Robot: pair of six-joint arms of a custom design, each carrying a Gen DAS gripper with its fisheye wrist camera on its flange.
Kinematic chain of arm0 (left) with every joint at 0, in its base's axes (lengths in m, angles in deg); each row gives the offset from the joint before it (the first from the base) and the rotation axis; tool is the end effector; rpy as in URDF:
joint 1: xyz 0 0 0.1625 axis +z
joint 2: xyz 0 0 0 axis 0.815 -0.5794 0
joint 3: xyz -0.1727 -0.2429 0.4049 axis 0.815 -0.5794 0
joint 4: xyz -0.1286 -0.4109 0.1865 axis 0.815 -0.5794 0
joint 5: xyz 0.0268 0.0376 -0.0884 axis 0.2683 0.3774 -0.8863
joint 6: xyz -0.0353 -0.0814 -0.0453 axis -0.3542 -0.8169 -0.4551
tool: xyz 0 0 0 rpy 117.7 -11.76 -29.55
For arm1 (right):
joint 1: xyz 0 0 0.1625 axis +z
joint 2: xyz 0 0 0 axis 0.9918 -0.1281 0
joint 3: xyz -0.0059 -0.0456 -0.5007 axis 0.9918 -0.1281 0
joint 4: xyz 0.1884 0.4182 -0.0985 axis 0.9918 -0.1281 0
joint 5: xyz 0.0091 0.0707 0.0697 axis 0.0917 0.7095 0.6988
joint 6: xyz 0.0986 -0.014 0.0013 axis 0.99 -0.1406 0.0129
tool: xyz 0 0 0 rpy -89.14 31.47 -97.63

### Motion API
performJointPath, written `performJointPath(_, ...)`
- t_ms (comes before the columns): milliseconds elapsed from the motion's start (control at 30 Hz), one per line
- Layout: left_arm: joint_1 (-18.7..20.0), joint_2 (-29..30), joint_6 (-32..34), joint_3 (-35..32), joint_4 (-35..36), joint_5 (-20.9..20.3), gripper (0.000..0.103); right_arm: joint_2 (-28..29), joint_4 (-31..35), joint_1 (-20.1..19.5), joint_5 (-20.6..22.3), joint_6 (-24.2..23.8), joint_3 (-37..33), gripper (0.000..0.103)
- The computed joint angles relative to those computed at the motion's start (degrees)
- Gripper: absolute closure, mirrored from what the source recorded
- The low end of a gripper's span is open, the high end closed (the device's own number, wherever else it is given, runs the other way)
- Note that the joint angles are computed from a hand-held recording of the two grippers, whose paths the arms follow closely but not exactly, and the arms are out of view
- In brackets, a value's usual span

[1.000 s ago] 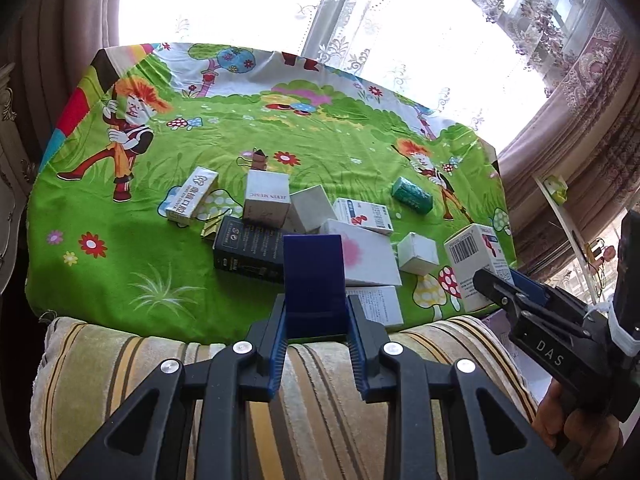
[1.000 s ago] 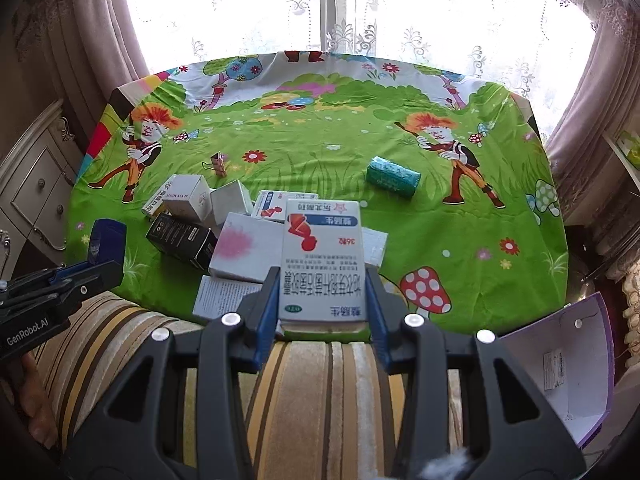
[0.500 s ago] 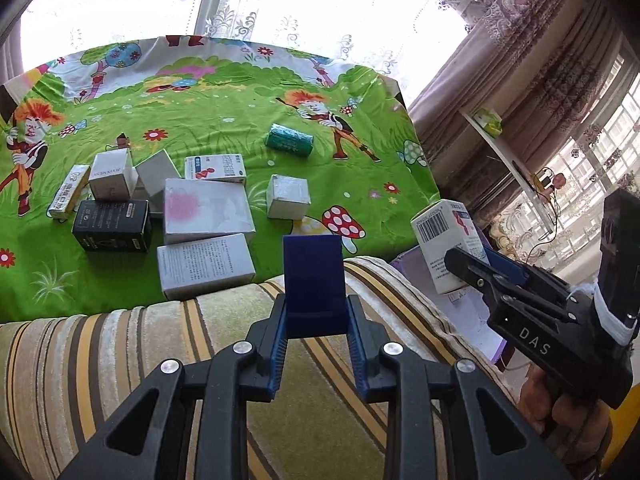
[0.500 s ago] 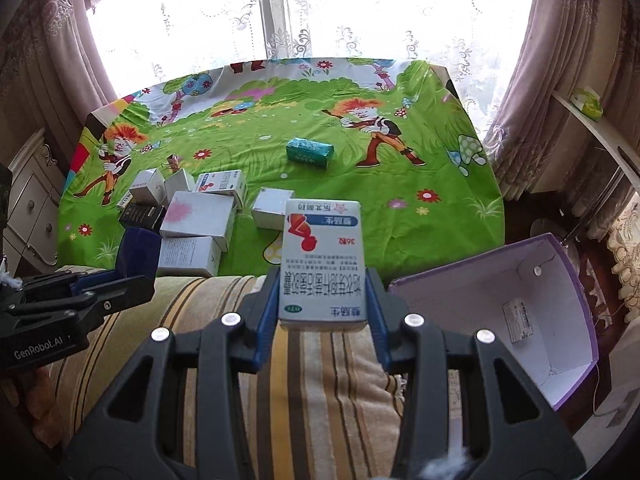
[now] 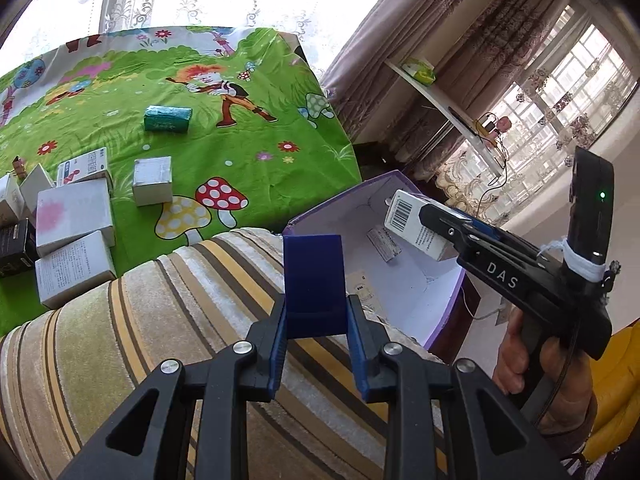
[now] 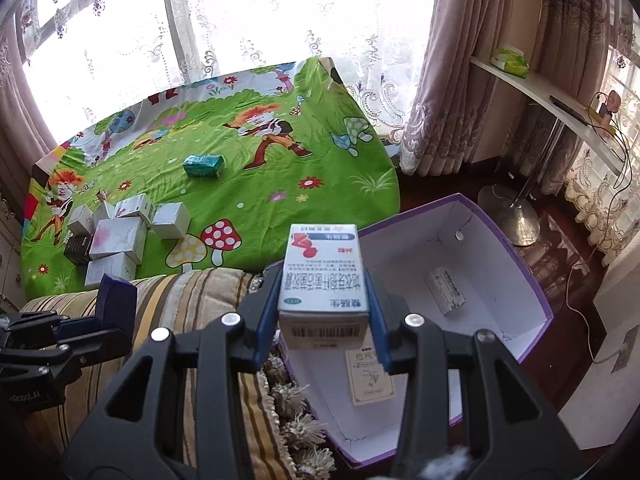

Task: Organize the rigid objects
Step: 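Carry both boxes into the purple storage box and open both grippers, then move both open grippers back over the boxes on the bed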

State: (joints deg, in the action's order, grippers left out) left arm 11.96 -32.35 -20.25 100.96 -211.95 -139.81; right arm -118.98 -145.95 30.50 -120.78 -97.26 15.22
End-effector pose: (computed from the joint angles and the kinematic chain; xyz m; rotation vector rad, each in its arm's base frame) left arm -0.0258 -0.5180 0.3161 0.0941 2.6816 -0.8005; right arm 0.3659 -0.6507 0.0087 0.7845 -2.4203 0.5906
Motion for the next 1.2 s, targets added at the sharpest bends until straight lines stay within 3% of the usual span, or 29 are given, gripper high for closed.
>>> performJointPath(300,0.10,4.06,2.12,-2.11,-0.34,-5.81,0.074,-0.64,-2.71,-1.23,-3.16,0.80,0.23,0.058)
performJointPath(367,0.17,4.68,2.77,-2.52,-0.52,-7.05,0.066,-0.64,-2.89,-1.34,-3.93,1.54,0.06,0.055)
performJointPath(433,-0.11,4.93,3.16,-2.50,-0.90,-6.83,0.047,-0.70,-2.82,-1.44,-4.33,2.28,-0.02,0.044)
performJointPath(467,-0.20,4.81,3.47,-2.29,-1.30,-6.87,0.044,-0.67,-2.98,-1.46,-4.40,2.28,-0.03,0.037)
performJointPath(533,-0.32,4.58,3.82,-2.12,-1.61,-6.80,0.042,-0.60,-2.99,-1.44,-4.64,2.09,-0.09,0.034)
performJointPath(867,-1.80,3.44,4.92,-0.99,-3.42,-2.92,0.040,-0.52,-2.43,-1.12,-4.16,2.12,-0.32,0.031)
performJointPath(1000,-3.74,2.56,5.00,-0.13,-4.95,3.11,0.032,-0.53,-2.17,-0.81,-3.72,1.90,-0.41,0.030)
performJointPath(1100,-5.18,2.49,6.37,0.85,-8.29,8.51,0.032,-0.51,-2.05,-0.46,-3.21,1.75,-0.44,0.029)
performJointPath(1200,-5.50,1.88,9.22,1.72,-11.62,9.71,0.032,-0.40,-1.88,-0.08,-2.95,1.46,-0.54,0.028)
